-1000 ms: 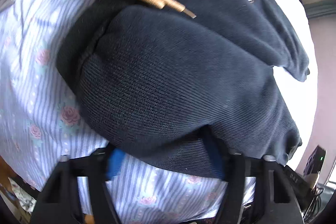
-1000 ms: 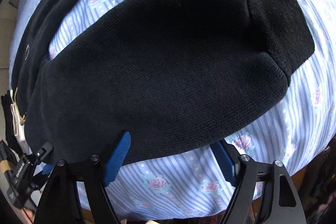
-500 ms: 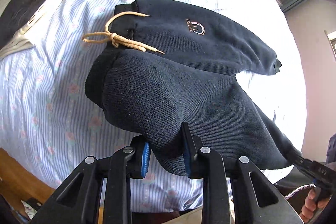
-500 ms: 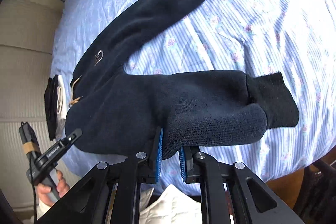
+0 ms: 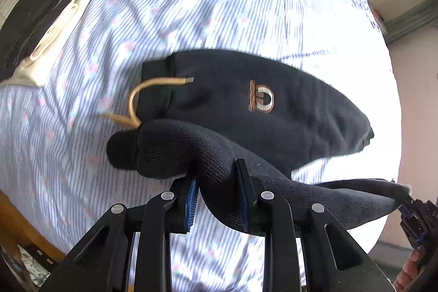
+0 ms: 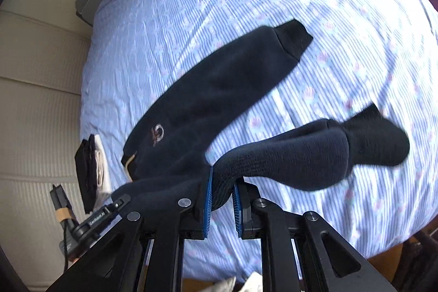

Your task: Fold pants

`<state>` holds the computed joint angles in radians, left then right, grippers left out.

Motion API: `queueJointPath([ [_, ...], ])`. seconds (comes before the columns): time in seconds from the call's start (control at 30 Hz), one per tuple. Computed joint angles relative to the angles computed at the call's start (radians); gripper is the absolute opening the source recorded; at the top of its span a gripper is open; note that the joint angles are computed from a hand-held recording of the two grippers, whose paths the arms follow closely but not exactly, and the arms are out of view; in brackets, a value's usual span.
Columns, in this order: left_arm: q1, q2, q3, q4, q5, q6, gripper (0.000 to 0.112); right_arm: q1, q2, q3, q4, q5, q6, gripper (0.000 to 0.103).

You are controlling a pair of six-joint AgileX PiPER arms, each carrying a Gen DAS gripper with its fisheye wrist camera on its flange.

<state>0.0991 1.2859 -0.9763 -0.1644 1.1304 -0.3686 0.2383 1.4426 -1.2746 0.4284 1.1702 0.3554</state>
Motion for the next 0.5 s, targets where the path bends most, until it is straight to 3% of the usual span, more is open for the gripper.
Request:
queueJointPath([
  [0.2, 0.027, 0.259, -0.169, 0.010, -0.052, -0.047, 0.026, -0.008, 0.276, -0.245, -0.014, -0.059, 0.025, 0.015],
  [0.4, 0.018, 0.425, -0.282, 0.073, -0.062, -0.090, 0.031, 0.004, 0.509, -0.445, -0.040, -0.046, 0.058, 0.015],
  [0.43, 0.019, 0.439, -0.303, 0.077, -0.052, -0.090, 0.039, 0.010, 0.537, -0.474, -0.054, -0.040, 0.075, 0.015],
  [0.5, 0.021, 0.438, -0.344, 0.080, -0.030, -0.086, 0.069, 0.027, 0.575, -0.514, -0.089, -0.038, 0.101, 0.022],
])
